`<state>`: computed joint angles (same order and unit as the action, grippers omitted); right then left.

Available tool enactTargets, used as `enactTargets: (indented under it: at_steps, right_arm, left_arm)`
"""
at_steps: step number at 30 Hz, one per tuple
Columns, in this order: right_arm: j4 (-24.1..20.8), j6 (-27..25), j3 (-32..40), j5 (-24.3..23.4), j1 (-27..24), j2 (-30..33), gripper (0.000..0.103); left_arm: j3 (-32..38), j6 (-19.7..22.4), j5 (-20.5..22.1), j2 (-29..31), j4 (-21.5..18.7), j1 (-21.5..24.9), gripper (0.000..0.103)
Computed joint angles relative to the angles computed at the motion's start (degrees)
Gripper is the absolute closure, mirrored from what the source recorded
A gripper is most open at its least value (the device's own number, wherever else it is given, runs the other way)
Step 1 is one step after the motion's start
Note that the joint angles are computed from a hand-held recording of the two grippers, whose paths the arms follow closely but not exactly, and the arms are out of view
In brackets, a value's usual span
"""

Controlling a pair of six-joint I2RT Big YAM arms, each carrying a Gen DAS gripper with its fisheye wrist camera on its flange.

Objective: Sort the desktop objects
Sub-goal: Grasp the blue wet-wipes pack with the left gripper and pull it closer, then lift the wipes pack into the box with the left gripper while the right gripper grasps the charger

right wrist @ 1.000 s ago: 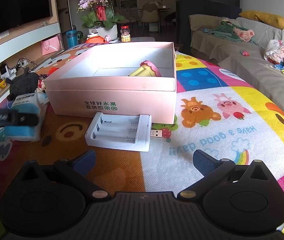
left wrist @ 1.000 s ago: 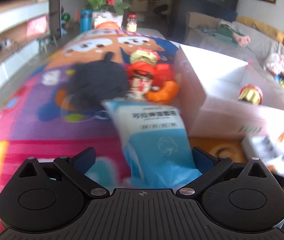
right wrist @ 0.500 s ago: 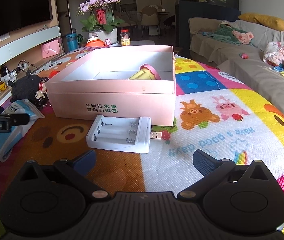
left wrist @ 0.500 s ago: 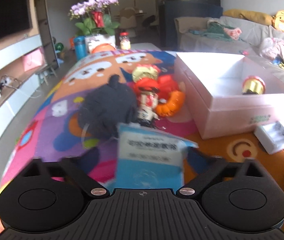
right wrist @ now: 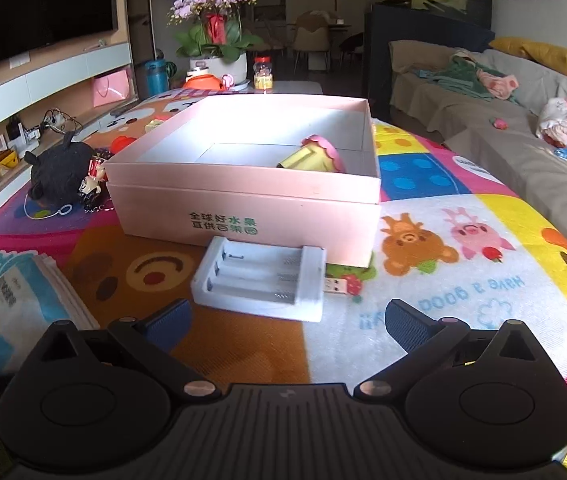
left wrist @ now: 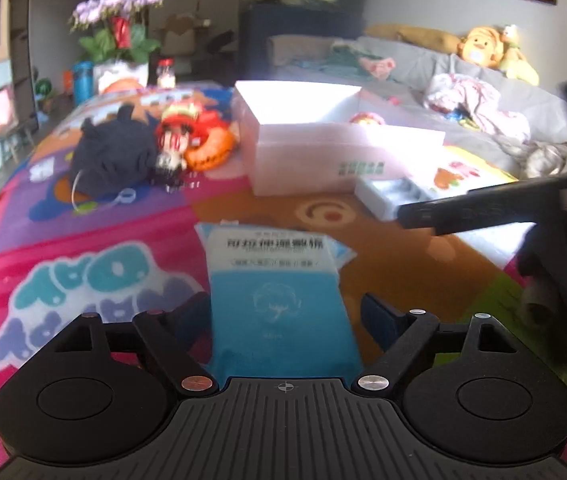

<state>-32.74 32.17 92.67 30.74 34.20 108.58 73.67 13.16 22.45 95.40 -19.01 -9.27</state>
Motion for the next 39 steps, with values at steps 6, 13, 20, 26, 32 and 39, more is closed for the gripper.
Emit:
enactTargets:
  at_steps: [6, 13, 20, 26, 32, 39]
  right_arm:
    - [-8.6, 5.9, 10.6, -1.0, -1.4, 6.4, 0.000]
    - [-7.5, 2.7, 10.0, -1.8, -1.0, 6.2, 0.011]
    - [-0.8, -2.0, -1.5, -6.0, 0.5, -2.1, 0.011]
    - [3.1, -4.1, -10.1, -7.0, 2.9, -9.2, 0.011]
    - [7.5, -10.8, -16.0, -4.0, 5.5, -14.8, 0.011]
    - [12.5, -14.0, -19.8, -1.2, 6.0, -20.1, 0.011]
  left_arm:
    - [0.0, -0.8, 1.9, 0.2, 0.3, 0.5, 0.007]
    - [1.2, -2.5, 0.0, 0.8, -1.6, 0.3, 0.007]
    - [1.2, -0.8, -3.9, 0.7, -2.3, -0.9, 0.008]
    - [-0.7, 0.3, -7.5, -1.0, -0.8, -2.0, 0.035]
    - [-3.5, 5.7, -4.3, -4.5, -4.2, -2.9, 0.042]
    - [3.2, 5.4, 1.6, -4.1, -5.5, -3.3, 0.043]
